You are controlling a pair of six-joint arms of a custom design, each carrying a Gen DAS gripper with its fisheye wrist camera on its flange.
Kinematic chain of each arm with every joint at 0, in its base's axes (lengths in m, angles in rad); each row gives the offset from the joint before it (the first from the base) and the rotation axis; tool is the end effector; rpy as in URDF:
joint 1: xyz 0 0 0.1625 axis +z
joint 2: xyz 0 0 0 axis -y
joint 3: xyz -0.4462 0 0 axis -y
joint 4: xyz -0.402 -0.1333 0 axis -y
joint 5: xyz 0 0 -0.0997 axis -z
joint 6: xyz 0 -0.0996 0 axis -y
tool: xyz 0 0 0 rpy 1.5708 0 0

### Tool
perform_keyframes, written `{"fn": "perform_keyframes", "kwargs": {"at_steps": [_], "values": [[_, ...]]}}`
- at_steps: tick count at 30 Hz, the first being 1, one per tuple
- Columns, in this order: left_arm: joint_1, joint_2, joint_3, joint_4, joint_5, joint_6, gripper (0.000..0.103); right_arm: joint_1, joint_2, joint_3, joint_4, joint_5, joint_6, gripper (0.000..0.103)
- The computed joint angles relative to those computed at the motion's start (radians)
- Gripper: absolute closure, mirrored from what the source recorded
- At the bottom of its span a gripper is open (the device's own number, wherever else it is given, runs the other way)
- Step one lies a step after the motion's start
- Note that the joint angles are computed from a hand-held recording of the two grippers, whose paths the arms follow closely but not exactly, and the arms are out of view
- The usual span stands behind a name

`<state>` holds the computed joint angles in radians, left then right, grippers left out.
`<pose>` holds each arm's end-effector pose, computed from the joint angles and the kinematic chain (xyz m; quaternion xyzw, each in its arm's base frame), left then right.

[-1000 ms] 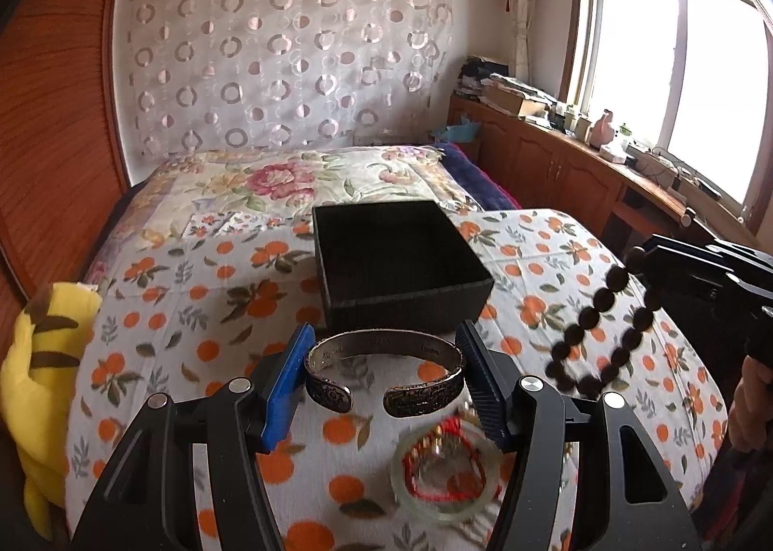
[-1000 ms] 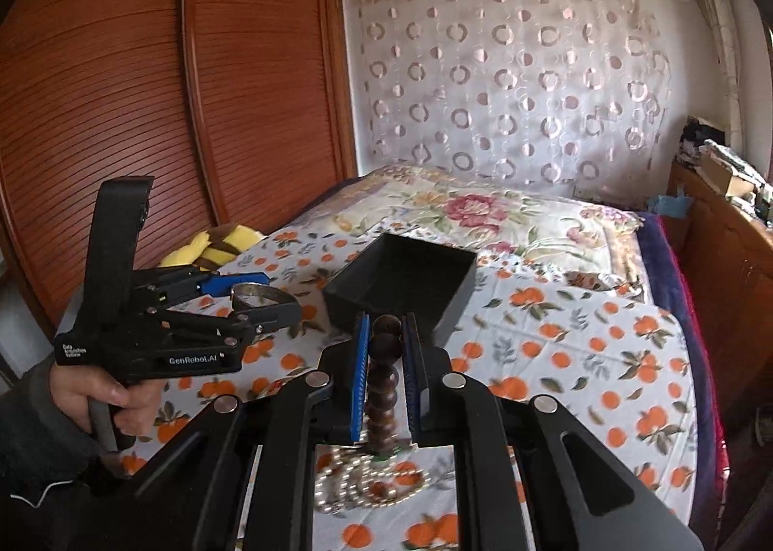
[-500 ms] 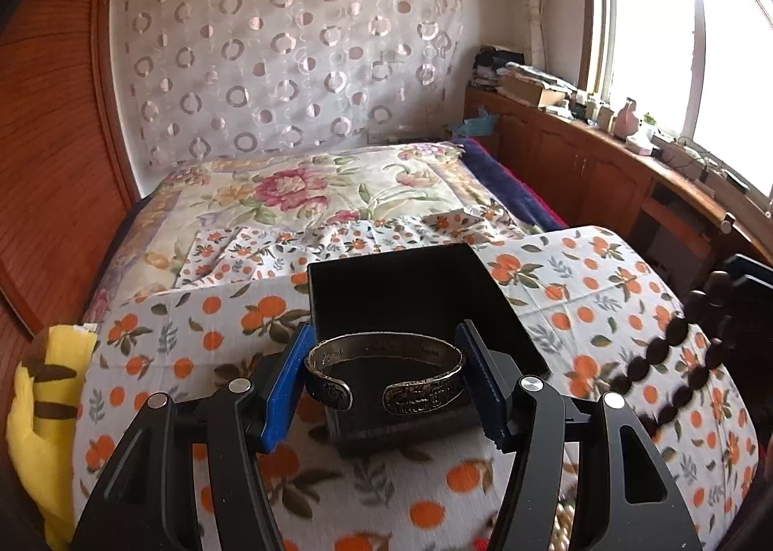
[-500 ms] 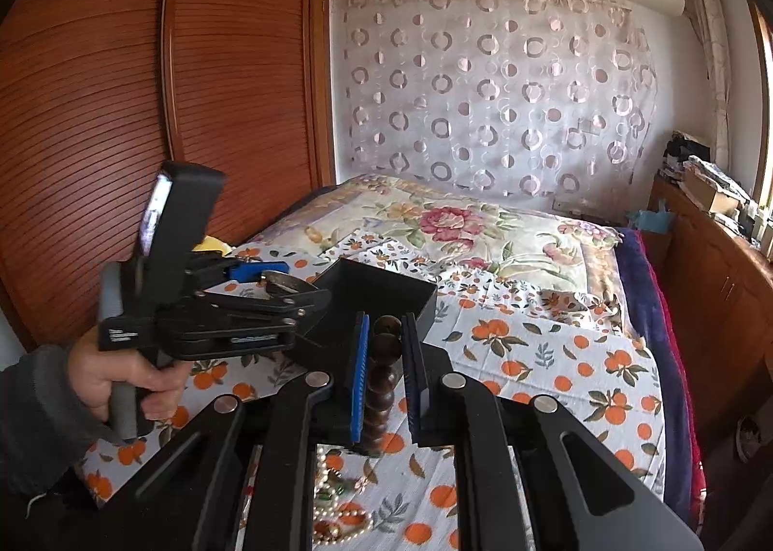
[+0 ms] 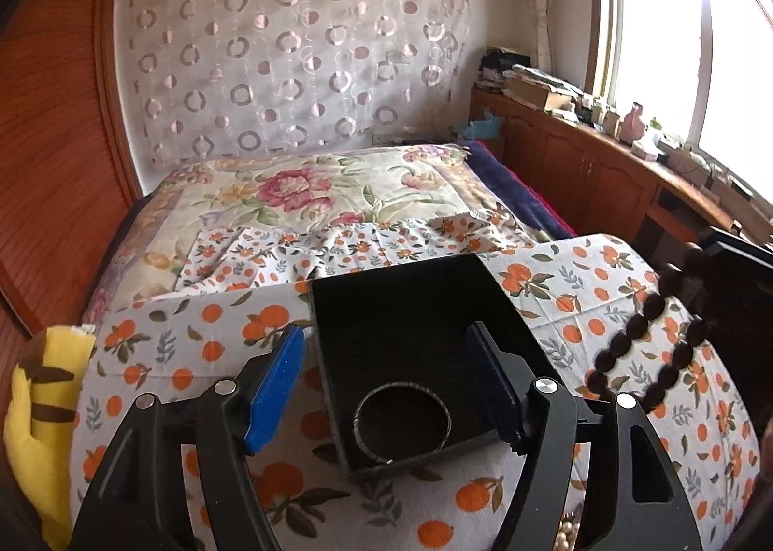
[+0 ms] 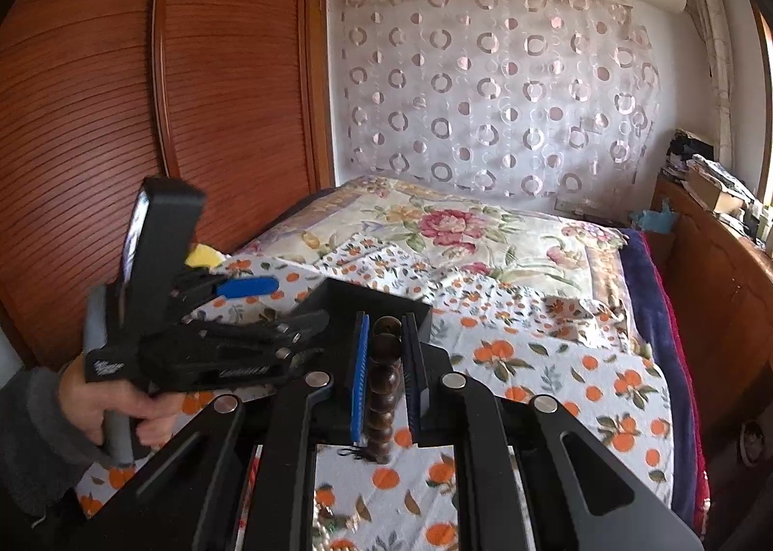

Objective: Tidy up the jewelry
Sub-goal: 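Carry the cuff into the black box and open the left tool while the right tool drops the beads in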

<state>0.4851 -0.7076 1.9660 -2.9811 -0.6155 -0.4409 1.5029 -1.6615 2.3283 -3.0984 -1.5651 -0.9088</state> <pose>-0.4041 -0.4556 0.0282 0.2475 0.8509 -0.3656 0.2846 0.1053 -0.4241 0.3689 0.3720 -0.8292 0.3697 0.1935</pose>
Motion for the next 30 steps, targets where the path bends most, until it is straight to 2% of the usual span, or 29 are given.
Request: {"fn": "perform_keyframes", "kwargs": {"at_steps": [7,13,16,17,18,20,22,25,29,30], "values": [[-0.031,-0.076,0.096,0.033,0.027,-0.082,0.036,0.039,0.109,-0.069,-0.008,-0.001,0.046,0.088],[-0.066,-0.132,0.182,0.064,0.003,-0.156,0.036,0.068,0.207,-0.115,-0.052,-0.074,0.060,0.088],[-0.084,-0.141,0.208,0.069,-0.007,-0.181,0.031,0.068,0.235,-0.119,-0.060,-0.121,0.064,0.088],[-0.091,-0.143,0.220,0.062,-0.011,-0.185,0.029,0.065,0.239,-0.119,-0.063,-0.126,0.068,0.083],[-0.099,-0.147,0.232,0.063,-0.016,-0.195,0.029,0.057,0.235,-0.113,-0.060,-0.123,0.070,0.073],[-0.113,-0.150,0.249,0.075,-0.024,-0.218,0.029,0.047,0.223,-0.099,-0.062,-0.113,0.063,0.068],[-0.121,-0.149,0.257,0.081,-0.030,-0.231,0.028,0.037,0.205,-0.074,-0.076,-0.114,0.046,0.068],[-0.136,-0.150,0.278,0.076,-0.047,-0.253,0.022,0.017,0.158,-0.030,-0.072,-0.111,0.040,0.068],[-0.148,-0.148,0.290,0.084,-0.070,-0.277,0.020,-0.046,0.047,0.065,-0.044,-0.065,0.015,0.068],[-0.152,-0.147,0.294,0.080,-0.077,-0.279,0.015,-0.059,0.027,0.083,-0.036,-0.058,0.010,0.068]]}}
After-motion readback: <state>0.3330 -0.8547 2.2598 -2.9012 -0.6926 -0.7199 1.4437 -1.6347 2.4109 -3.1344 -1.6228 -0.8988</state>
